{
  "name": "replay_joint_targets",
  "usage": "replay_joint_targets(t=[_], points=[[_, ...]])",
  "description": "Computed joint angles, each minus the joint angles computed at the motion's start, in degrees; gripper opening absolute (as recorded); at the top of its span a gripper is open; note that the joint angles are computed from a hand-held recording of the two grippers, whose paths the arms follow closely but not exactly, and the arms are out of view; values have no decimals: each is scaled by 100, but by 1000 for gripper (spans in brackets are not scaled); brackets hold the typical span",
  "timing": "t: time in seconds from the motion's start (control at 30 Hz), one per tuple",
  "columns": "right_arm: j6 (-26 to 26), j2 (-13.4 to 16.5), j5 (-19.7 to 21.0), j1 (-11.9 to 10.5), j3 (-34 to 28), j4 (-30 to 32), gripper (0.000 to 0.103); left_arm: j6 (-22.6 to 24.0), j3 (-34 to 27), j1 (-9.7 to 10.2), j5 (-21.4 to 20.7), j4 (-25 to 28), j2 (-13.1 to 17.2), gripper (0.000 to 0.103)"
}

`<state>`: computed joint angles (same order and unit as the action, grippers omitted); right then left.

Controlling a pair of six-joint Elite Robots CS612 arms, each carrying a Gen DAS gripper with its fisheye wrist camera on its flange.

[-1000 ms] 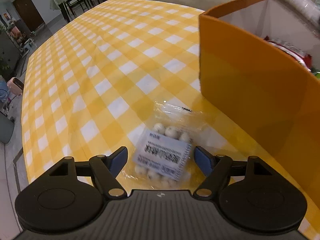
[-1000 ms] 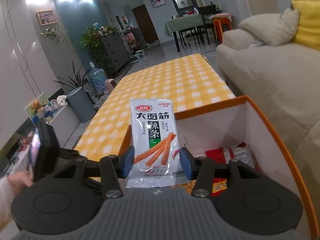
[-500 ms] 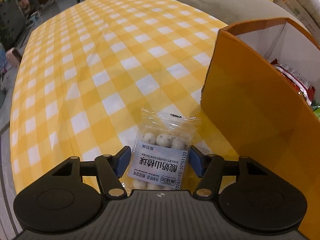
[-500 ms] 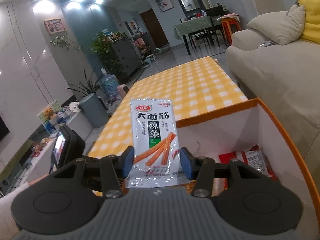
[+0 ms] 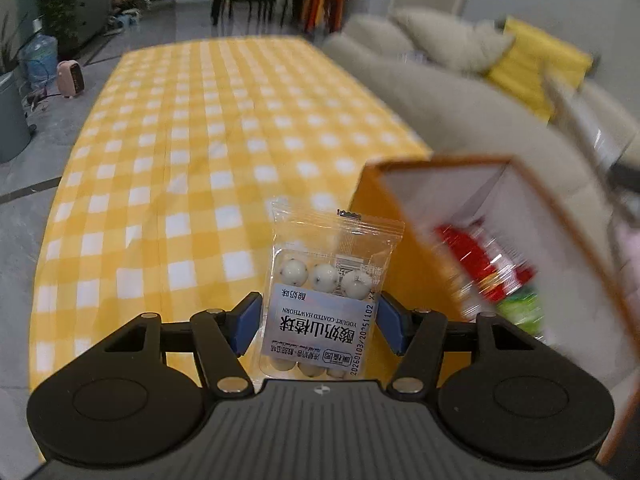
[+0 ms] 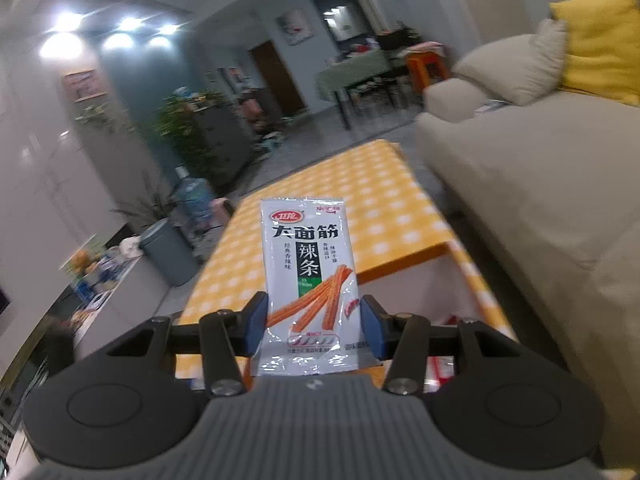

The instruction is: Organize snacks

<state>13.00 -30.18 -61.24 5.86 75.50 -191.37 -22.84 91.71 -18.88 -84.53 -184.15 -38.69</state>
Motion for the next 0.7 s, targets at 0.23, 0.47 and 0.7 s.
replay_joint_targets(t=[0.23,0.47,0.7], points=[[43,-367,-68,-174,398,344,49,-713,400,-200,103,-763,-289,71],[-647,-651,-213,-157,656,1137,49,-1553,460,-262,-70,-734,-399,70],[-812,-612,-298,-16,561,1718,49,-1622,612,-215,-379,-1198,-336,70]])
